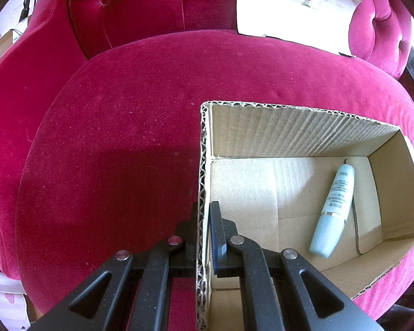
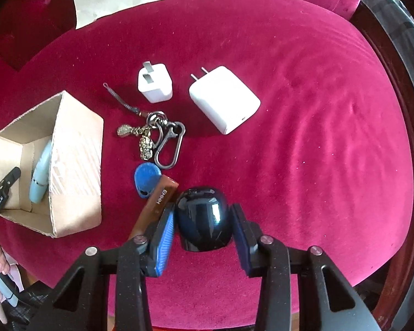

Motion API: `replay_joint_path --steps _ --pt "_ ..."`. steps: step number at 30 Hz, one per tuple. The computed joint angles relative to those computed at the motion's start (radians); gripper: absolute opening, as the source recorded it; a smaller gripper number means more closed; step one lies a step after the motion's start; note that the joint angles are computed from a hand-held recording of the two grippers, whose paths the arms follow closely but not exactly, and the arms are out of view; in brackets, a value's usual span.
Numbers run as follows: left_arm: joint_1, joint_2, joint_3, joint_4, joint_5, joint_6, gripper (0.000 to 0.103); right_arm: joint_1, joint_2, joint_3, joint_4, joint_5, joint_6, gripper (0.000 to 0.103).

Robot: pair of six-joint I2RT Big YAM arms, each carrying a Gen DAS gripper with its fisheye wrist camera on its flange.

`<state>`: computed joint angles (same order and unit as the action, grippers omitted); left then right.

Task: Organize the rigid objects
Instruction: 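Carry the black cup into the box beside the tube and release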

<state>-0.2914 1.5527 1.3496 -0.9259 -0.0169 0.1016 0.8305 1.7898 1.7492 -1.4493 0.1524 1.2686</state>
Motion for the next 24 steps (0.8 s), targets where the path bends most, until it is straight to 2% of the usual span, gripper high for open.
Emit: replay_joint_path --steps 13,24 --pt "-0.002 0.001 0.006 -0.007 0.0 -0.006 0.006 0.016 0.006 0.09 -0.08 0.073 0.014 0.042" --pt "0.002 0.0 0.01 -0.011 0.004 -0.006 0.005 0.038 0.083 0.311 -0.188 0.167 -0.016 0.042"
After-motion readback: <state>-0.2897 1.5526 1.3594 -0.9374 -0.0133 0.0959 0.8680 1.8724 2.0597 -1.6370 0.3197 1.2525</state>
